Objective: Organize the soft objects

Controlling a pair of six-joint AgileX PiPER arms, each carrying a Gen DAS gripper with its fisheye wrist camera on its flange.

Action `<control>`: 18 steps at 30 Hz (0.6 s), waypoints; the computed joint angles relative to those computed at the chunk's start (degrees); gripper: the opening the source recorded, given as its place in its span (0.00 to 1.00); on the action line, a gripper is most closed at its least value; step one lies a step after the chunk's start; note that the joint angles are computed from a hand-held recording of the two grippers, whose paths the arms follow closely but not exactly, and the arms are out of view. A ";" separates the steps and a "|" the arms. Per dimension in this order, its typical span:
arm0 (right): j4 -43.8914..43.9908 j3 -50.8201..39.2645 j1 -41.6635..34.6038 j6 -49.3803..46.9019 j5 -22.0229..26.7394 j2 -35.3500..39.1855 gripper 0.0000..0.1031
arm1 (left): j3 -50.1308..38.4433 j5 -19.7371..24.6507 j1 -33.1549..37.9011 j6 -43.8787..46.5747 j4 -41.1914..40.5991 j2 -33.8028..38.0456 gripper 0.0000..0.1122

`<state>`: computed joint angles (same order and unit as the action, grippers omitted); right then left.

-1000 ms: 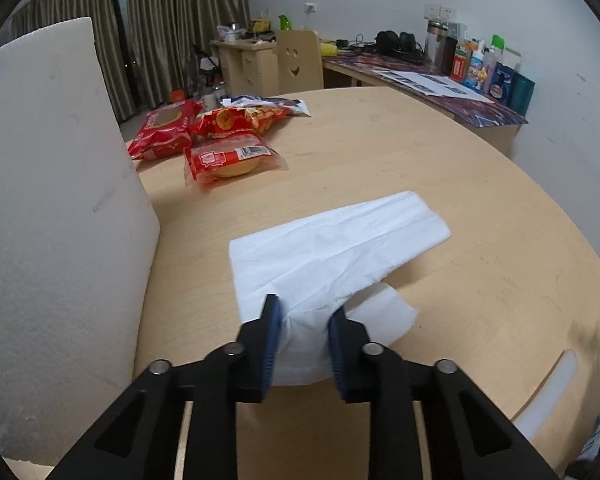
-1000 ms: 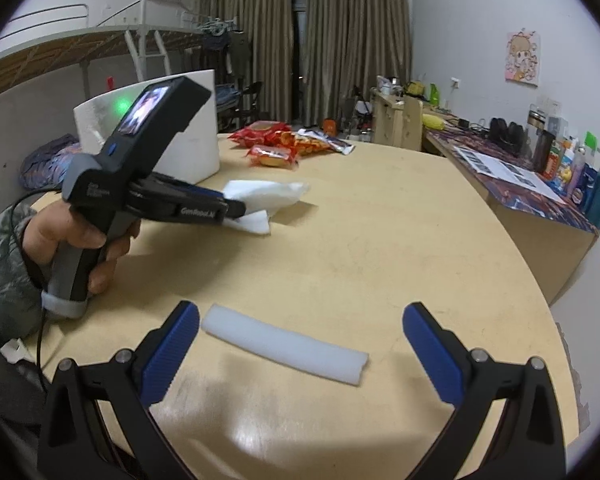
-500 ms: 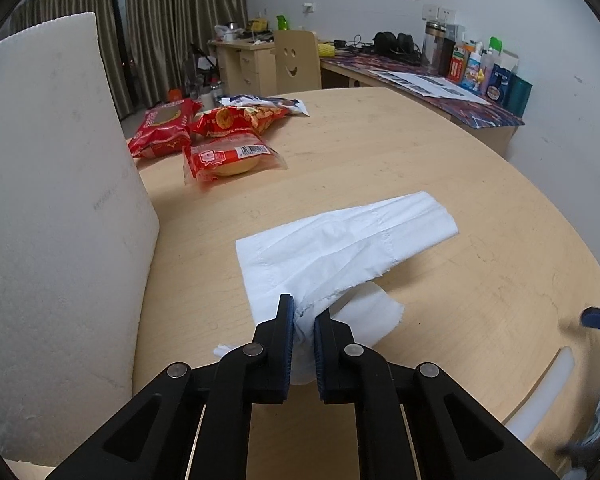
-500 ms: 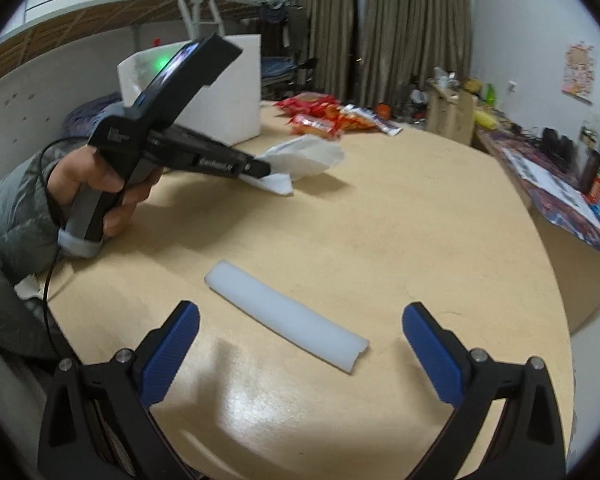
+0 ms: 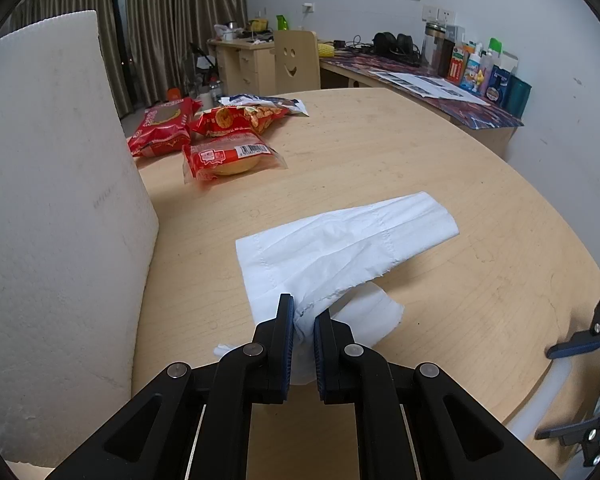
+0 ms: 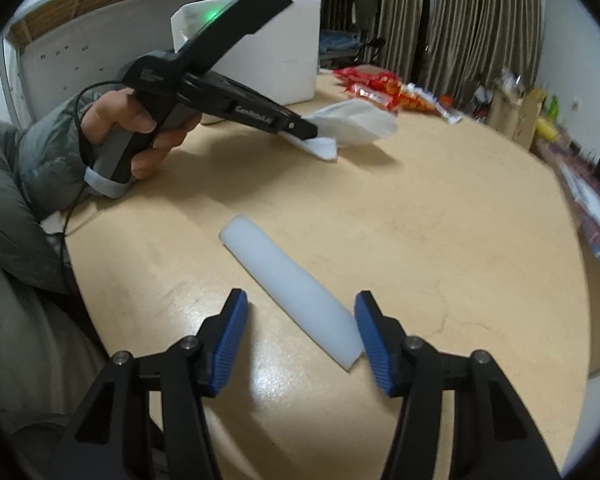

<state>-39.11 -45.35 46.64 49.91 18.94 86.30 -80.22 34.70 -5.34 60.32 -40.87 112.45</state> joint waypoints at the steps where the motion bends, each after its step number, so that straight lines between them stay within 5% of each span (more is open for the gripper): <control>1: 2.51 -0.12 -0.61 -2.94 -0.33 -0.10 0.61 | 0.00 -0.02 -0.02 -0.03 0.03 -0.01 0.09; 10: 0.27 -0.99 0.93 -1.15 1.80 0.28 0.51 | -0.05 0.02 -0.03 -0.05 -0.03 0.04 0.09; 18: -4.25 -7.31 8.02 11.19 17.60 3.15 0.30 | 0.78 -0.17 -0.16 -0.14 -0.18 -0.64 0.09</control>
<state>-43.36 -52.66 54.65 61.09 36.54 89.45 -79.45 34.53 -5.50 60.18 -41.05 111.80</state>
